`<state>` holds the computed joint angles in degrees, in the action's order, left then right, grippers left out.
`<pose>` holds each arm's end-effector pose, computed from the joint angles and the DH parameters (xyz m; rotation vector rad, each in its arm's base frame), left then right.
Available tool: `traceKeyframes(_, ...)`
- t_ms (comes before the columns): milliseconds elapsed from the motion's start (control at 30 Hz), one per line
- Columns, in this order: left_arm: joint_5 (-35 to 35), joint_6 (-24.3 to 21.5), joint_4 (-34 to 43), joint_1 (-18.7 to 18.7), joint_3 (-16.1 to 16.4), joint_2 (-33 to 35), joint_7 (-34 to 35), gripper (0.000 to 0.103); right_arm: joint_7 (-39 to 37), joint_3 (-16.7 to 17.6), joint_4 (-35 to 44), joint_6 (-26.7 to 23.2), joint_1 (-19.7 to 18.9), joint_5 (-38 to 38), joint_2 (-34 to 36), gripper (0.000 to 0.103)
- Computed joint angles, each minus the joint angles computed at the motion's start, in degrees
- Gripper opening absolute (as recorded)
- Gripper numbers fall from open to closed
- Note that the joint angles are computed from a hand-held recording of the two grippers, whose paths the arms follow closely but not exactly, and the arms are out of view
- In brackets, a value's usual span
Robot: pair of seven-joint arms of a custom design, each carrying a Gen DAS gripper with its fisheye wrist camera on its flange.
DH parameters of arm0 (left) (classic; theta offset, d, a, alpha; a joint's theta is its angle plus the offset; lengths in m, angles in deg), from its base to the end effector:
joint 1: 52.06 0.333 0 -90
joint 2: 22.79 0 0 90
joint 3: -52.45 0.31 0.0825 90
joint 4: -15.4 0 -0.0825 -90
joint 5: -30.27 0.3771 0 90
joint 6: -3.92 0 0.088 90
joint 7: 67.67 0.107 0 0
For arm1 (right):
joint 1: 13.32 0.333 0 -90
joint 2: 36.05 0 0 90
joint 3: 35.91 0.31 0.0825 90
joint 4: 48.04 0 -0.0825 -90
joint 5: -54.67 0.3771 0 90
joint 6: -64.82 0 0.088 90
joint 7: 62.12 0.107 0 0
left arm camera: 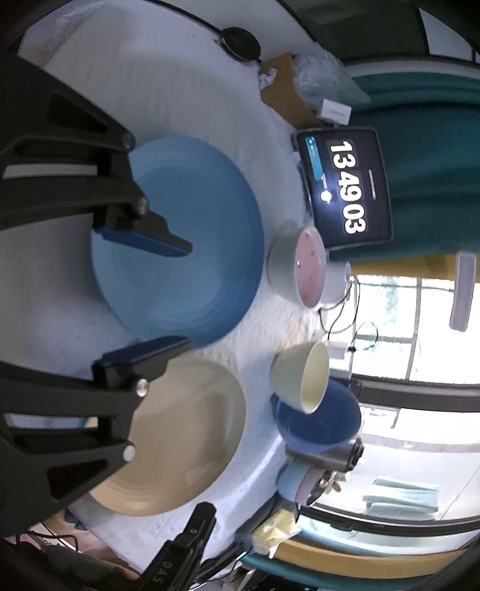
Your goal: Organize plates and bowls
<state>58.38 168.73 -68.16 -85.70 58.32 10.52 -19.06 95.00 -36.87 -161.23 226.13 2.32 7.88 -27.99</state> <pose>0.6402 -0.3882 0.4377 -1.5401 1.9295 -0.9648 0.5892 0.1917 0.4647 -1.5198 1.9055 -0.7215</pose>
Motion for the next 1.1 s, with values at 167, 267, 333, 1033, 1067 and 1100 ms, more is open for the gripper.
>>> traceKeyframes(167, 0.57, 0.73, -0.89, 0.32, 1.39, -0.27, -1.77, 0.046, -2.11, 0.47, 2.74, -1.25, 0.82, 1.29, 1.87, 0.025)
traceKeyframes(267, 0.95, 1.07, -1.36, 0.58, 2.06, -0.37, -2.77, 0.046, -3.51, 0.48, 4.33, -1.95, 1.44, 2.23, 3.05, 0.025)
traceKeyframes(333, 1.45, 1.40, -1.88, 0.58, 2.74, -0.54, -3.70, 0.046, -4.48, 0.50, 5.45, -2.45, 1.91, 2.91, 3.87, 0.025)
traceKeyframes(1033, 3.32, 2.00, -4.67, 3.90, 5.33, -0.75, -9.69, 0.046, -18.13, 0.16, 21.86, -5.37, 6.65, 12.49, 16.09, 0.026)
traceKeyframes(1067, 3.10, 2.01, -4.71, 4.21, 5.14, -0.70, -9.65, 0.046, -18.88, 0.13, 22.56, -5.47, 6.76, 13.09, 16.63, 0.026)
traceKeyframes(1100, 2.91, 2.12, -4.79, 4.50, 4.96, -0.68, -9.50, 0.046, -19.55, 0.12, 23.32, -5.66, 6.92, 13.66, 17.20, 0.026)
